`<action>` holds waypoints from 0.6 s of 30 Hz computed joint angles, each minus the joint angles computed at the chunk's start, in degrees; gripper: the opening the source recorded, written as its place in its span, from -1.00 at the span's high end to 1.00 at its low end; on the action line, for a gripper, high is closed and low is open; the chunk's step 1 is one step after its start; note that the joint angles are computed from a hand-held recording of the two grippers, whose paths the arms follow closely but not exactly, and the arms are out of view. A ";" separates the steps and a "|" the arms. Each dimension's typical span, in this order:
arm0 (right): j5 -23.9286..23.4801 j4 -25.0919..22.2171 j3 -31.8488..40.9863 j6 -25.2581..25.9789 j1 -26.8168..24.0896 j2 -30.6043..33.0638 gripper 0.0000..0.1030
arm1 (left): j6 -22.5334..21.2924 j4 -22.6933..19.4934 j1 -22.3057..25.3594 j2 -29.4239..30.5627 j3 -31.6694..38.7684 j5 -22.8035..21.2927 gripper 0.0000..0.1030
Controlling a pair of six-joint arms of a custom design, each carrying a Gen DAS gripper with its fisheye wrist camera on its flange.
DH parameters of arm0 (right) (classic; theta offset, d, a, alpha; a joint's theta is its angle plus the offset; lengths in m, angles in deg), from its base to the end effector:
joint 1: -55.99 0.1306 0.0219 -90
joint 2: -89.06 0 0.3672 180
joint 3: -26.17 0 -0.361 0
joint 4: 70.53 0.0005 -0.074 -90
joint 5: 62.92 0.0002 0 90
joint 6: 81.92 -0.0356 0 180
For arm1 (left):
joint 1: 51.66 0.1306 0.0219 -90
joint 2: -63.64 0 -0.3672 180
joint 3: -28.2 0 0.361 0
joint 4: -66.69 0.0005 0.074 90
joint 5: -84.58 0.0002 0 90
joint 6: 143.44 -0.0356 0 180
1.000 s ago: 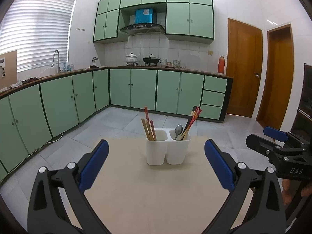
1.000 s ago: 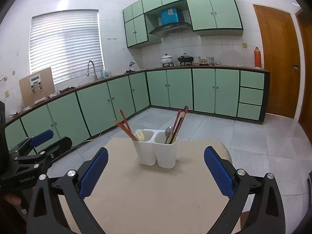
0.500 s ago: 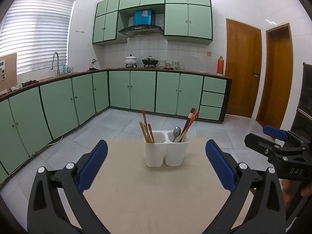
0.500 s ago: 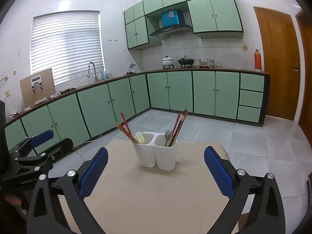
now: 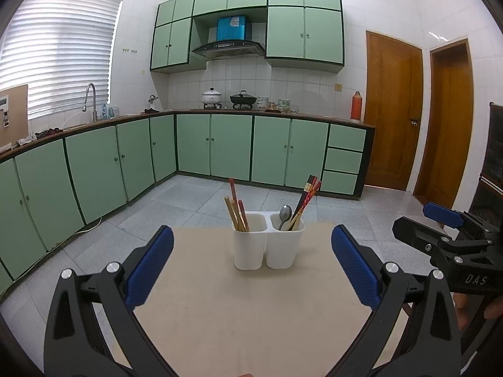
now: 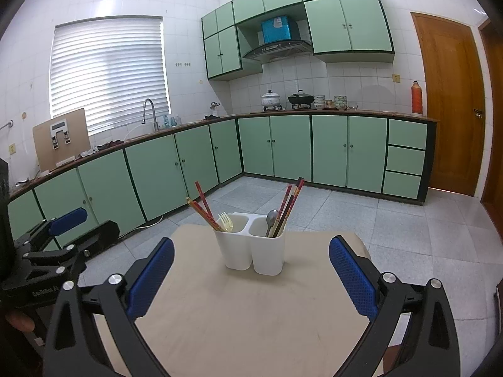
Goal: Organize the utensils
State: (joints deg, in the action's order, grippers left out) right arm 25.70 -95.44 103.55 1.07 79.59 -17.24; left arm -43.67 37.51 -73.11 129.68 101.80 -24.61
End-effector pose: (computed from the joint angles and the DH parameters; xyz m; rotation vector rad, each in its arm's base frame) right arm 0.3492 0.1529 0.4663 -0.2987 1.9370 0.3768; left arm 0.3118 -0.1105 0.4738 -0.0239 1.9262 -0.0383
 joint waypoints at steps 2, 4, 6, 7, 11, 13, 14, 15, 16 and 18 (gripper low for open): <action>0.07 0.03 -0.06 -0.02 0.03 -0.05 -0.88 | -0.14 -0.01 -0.06 0.00 0.04 -0.13 -0.89; 0.03 0.03 -0.05 0.03 0.00 -0.06 -0.88 | -0.12 -0.03 0.00 -0.04 0.04 -0.01 -0.89; 0.00 0.03 -0.04 0.04 0.00 -0.05 -0.88 | -0.15 -0.05 -0.04 -0.01 0.05 -0.12 -0.89; -0.02 0.04 0.02 0.08 0.01 0.05 -0.88 | -0.15 -0.05 -0.04 -0.01 0.05 -0.12 -0.89; -0.07 0.02 0.22 0.16 -0.01 0.35 -0.88 | -0.15 -0.11 0.07 -0.09 0.01 -0.04 -0.89; -0.12 -0.03 0.30 0.17 -0.01 0.45 -0.88 | -0.07 -0.19 0.08 -0.10 0.08 -0.05 -0.89; -0.04 -0.01 0.25 0.18 0.03 0.38 -0.88 | 0.00 -0.16 0.06 -0.11 0.06 -0.07 -0.89; 0.00 0.01 0.25 0.24 0.02 0.38 -0.88 | -0.01 -0.15 0.14 -0.09 0.07 -0.03 -0.89; -0.03 0.01 0.23 0.28 0.00 0.39 -0.88 | -0.01 -0.15 0.14 -0.09 0.07 -0.03 -0.89; -0.05 0.01 0.27 0.27 0.04 0.48 -0.88 | 0.07 -0.26 0.21 -0.12 0.09 0.01 -0.89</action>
